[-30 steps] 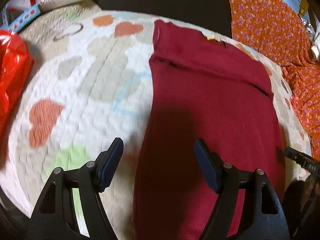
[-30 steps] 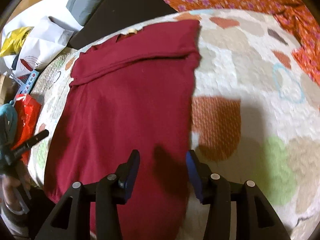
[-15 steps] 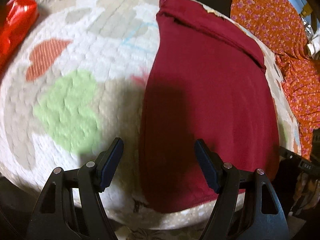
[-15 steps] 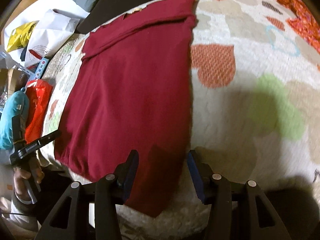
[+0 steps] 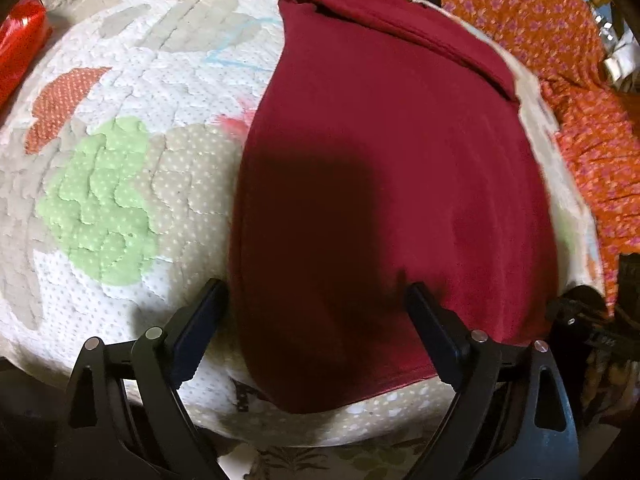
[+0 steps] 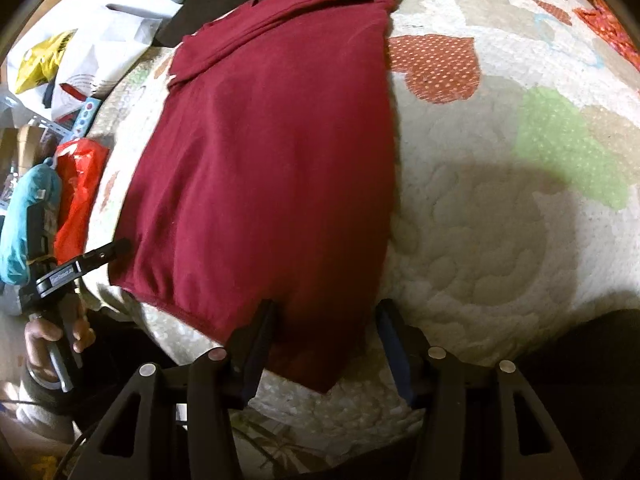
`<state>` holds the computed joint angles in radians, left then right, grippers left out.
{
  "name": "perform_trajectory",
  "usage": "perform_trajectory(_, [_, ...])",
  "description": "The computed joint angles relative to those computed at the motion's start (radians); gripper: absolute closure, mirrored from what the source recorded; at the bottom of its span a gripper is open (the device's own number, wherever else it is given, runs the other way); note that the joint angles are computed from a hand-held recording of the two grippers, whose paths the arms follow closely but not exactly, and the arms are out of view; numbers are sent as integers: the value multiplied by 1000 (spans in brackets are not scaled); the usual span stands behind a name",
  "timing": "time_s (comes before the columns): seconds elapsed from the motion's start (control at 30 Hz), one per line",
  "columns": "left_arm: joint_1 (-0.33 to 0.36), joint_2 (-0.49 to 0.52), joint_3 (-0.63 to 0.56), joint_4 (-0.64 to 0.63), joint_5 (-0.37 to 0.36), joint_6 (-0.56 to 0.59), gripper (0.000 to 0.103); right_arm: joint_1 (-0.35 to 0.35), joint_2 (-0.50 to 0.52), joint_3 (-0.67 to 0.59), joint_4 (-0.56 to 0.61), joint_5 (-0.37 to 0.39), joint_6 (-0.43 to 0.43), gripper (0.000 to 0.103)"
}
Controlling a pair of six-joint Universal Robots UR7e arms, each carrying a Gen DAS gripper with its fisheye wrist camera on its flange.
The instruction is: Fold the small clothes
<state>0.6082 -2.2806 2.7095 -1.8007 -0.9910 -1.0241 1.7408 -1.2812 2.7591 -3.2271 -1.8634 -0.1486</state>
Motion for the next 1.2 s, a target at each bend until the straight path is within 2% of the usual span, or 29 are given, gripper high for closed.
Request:
perform_trajectory(0.07, [3, -17, 11, -33, -8, 8, 25, -40, 7, 14, -19, 73, -40, 52])
perform_trajectory(0.13, [-32, 7, -2, 43, 23, -42, 56, -19, 29, 6, -28, 48, -52, 58])
perform_trajectory(0.17, [-46, 9, -9, 80, 35, -63, 63, -9, 27, 2, -19, 54, -67, 71])
perform_trajectory(0.23, [-36, -17, -8, 55, 16, -34, 93, -31, 7, 1, 8, 132, -101, 87])
perform_trajectory(0.3, [-23, -25, -13, 27, -10, -12, 93, -33, -8, -4, 22, 164, -117, 87])
perform_trajectory(0.4, [-54, -34, -39, 58, -8, -3, 94, -51, -68, -13, 69, 270, -141, 88])
perform_trajectory(0.53, [-46, 14, -91, -40, 12, 71, 94, -47, -143, -60, 118, 377, -150, 89])
perform_trajectory(0.6, [-7, 72, -128, -130, 29, 149, 94, -34, -150, -101, 108, 414, -139, 89])
perform_trajectory(0.67, [41, 133, -159, -227, 40, 226, 94, -7, -125, -150, 65, 412, -121, 89])
perform_trajectory(0.8, [161, 324, -242, -507, 72, 423, 94, 28, -9, -293, -15, 390, -82, 89])
perform_trajectory(0.87, [245, 463, -313, -654, 64, 524, 94, 35, 45, -377, -19, 366, -72, 90])
perform_trajectory(1.0, [363, 696, -452, -836, 85, 634, 94, 28, 153, -552, 10, 306, -77, 90])
perform_trajectory(1.07, [424, 776, -521, -898, 66, 663, 94, 22, 213, -629, 7, 272, -78, 90])
perform_trajectory(1.17, [474, 873, -594, -966, 88, 709, 94, -11, 289, -743, 51, 286, -59, 90])
perform_trajectory(1.2, [507, 902, -627, -964, 54, 718, 94, -20, 321, -789, 78, 284, -59, 90])
